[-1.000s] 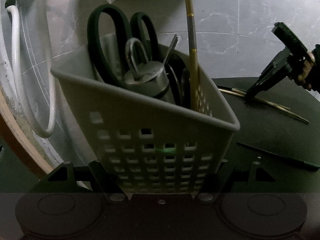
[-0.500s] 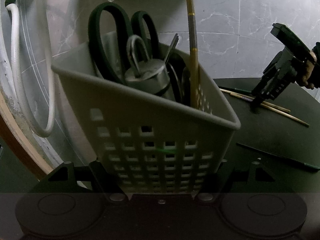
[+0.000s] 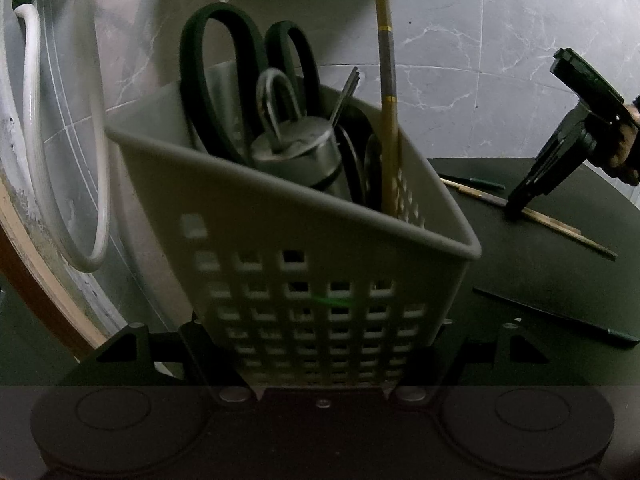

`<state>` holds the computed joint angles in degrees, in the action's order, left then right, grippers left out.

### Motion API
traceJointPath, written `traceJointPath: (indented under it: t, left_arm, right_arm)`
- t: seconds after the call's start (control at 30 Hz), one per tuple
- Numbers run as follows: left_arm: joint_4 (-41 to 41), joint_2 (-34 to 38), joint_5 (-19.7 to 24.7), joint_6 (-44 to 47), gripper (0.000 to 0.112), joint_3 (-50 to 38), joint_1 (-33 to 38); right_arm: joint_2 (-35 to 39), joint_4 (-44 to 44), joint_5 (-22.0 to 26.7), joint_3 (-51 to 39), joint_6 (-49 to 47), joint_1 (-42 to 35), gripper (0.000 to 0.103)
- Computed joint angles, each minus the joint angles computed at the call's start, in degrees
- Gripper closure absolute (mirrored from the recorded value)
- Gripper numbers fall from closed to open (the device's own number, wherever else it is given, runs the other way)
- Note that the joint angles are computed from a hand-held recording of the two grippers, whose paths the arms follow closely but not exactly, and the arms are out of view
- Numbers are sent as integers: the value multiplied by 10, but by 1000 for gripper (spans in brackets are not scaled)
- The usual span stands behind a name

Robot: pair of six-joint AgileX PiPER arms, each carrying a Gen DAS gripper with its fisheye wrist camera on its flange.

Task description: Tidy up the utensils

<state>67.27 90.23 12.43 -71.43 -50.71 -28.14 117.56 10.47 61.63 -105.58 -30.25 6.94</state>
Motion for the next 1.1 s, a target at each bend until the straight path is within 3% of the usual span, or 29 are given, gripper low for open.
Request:
traceJointPath:
  t: [0.37,0.77,0.8,0.93,1.1]
  left_arm:
    - [9,4,-13,-3,36,0,7]
    - [48,10,-63,-13,36,4,33]
    - [54,11,-69,-15,36,5,36]
    - [104,12,-85,-54,36,10,47]
    - [141,10,-101,-81,36,15,61]
  right_arm:
    - [-93,87,-105,140,-24,-14,89]
    - [-324,337,-341,395,-161,-10,89]
    - [-339,360,-356,406,-175,-4,103]
    - [-381,428,-397,417,-208,20,103]
    - [-360,334,-405,388,-129,51,103]
